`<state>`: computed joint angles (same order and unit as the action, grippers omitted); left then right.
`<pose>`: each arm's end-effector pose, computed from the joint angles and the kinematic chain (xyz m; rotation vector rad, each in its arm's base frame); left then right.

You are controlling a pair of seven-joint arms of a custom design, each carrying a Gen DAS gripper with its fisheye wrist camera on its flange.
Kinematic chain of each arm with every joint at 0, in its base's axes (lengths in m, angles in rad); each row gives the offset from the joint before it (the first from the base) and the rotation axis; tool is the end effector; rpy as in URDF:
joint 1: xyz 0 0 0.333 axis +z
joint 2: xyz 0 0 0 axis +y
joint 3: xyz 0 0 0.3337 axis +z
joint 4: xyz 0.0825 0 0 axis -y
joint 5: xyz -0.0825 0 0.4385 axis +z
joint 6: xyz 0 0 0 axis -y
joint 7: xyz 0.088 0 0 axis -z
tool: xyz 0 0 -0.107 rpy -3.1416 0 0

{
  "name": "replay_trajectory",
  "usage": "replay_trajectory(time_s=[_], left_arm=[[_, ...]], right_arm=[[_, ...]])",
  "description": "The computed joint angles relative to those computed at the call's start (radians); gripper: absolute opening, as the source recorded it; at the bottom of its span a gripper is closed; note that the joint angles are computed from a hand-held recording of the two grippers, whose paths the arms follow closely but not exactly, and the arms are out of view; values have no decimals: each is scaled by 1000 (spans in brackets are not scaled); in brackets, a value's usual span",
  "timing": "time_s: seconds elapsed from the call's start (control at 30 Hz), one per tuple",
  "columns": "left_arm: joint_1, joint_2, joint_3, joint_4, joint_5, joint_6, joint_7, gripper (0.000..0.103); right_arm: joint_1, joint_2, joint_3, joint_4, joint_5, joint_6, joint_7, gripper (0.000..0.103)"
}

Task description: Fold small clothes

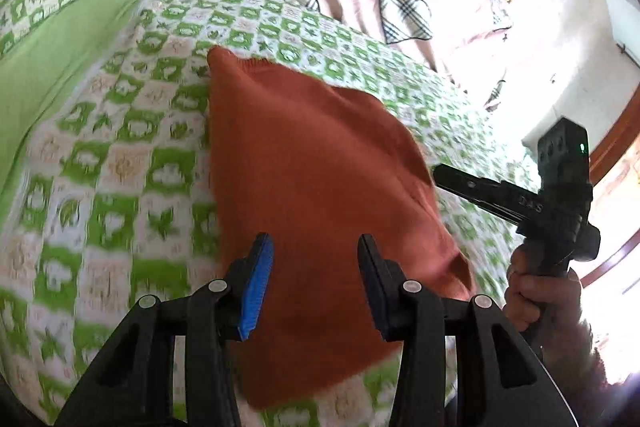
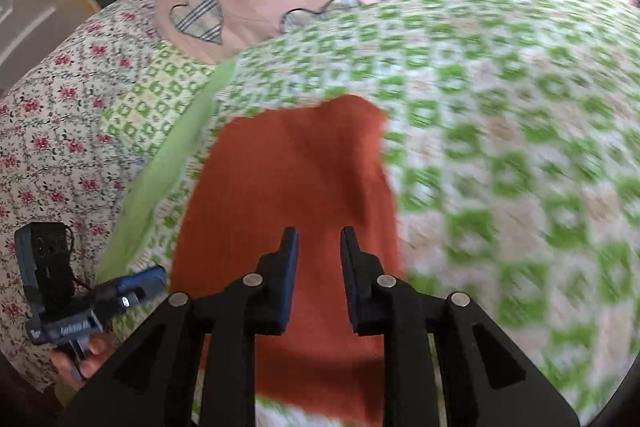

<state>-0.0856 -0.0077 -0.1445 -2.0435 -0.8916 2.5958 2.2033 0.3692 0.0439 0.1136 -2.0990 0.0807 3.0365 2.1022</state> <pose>0.6237 -0.1306 0.4939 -1.7682 2.1908 -1.2353 0.5779 0.2950 0.4962 -1.4921 1.6953 -0.2408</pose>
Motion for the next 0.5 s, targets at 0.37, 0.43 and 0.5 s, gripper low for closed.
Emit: replay_trajectory(time_s=[0.37, 0.43, 0.5], left_arm=[[79, 220, -55, 211, 45, -75, -53, 18], [90, 208, -63, 202, 33, -79, -61, 18], [90, 180, -64, 176, 40, -70, -70, 19]], right_arm=[[-1, 173, -78, 153, -105, -39, 105, 5], [14, 164, -94, 143, -138, -36, 139, 5], [6, 147, -83, 124, -131, -21, 150, 5]])
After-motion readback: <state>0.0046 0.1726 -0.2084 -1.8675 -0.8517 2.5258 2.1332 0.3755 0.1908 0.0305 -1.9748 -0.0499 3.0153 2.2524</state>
